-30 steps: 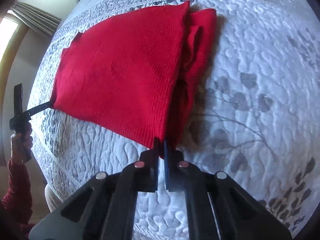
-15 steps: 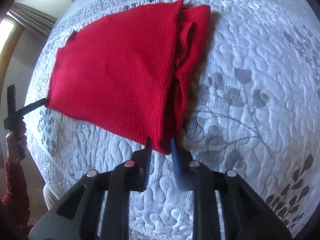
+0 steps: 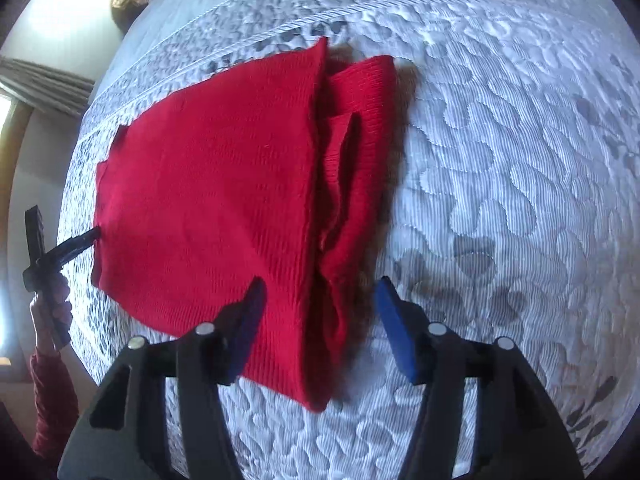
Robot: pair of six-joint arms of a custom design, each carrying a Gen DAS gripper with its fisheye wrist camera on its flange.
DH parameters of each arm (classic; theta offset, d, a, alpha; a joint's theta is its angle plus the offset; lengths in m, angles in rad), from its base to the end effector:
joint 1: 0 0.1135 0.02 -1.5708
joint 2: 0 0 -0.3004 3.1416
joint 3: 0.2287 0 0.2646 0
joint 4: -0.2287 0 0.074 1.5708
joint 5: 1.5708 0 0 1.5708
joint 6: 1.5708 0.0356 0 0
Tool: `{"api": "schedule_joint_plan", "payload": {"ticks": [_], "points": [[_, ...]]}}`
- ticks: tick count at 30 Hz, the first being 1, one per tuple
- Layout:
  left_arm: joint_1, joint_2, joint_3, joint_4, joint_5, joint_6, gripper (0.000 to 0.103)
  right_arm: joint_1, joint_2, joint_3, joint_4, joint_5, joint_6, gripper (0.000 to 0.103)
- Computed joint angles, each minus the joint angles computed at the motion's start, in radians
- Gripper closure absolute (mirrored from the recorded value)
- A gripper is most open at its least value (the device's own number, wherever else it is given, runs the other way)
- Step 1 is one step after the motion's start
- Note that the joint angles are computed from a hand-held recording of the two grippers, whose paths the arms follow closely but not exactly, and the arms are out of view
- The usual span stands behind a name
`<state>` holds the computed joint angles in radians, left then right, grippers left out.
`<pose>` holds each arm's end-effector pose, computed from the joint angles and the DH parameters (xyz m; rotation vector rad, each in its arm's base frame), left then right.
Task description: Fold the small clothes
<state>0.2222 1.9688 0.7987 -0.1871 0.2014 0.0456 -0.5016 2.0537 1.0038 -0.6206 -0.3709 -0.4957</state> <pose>0.3091 0.0625 0.0701 -0.2239 2.8848 -0.2483 0.2948 -0.1469 0.0792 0.0369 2.9983 0.5656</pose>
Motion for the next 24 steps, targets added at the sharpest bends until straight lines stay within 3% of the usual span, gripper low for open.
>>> {"api": "schedule_joint_plan", "payload": {"ticks": [6,8,14,19,24], "points": [[-0.061,0.025,0.02,0.006,-0.063,-0.002,0.042,-0.002,0.101,0.055,-0.009,-0.042,0.03,0.039],[-0.081,-0.016,0.012,-0.002,-0.071,-0.019,0.051,0.001,0.097,0.049,-0.003,-0.041,0.025,0.039],[-0.245,-0.135,0.031,-0.074,-0.048,-0.059,0.048,0.005,0.089,0.057,-0.023,-0.034,0.006,0.041],[-0.434,0.032,0.225,-0.132,-0.086,-0.149,0.046,-0.002,0.104,0.071,-0.049,-0.046,0.001,0.042],[-0.461,0.206,0.361,-0.18,-0.137,-0.158,0.046,-0.033,0.143,0.1,-0.083,-0.084,-0.037,0.042]]}}
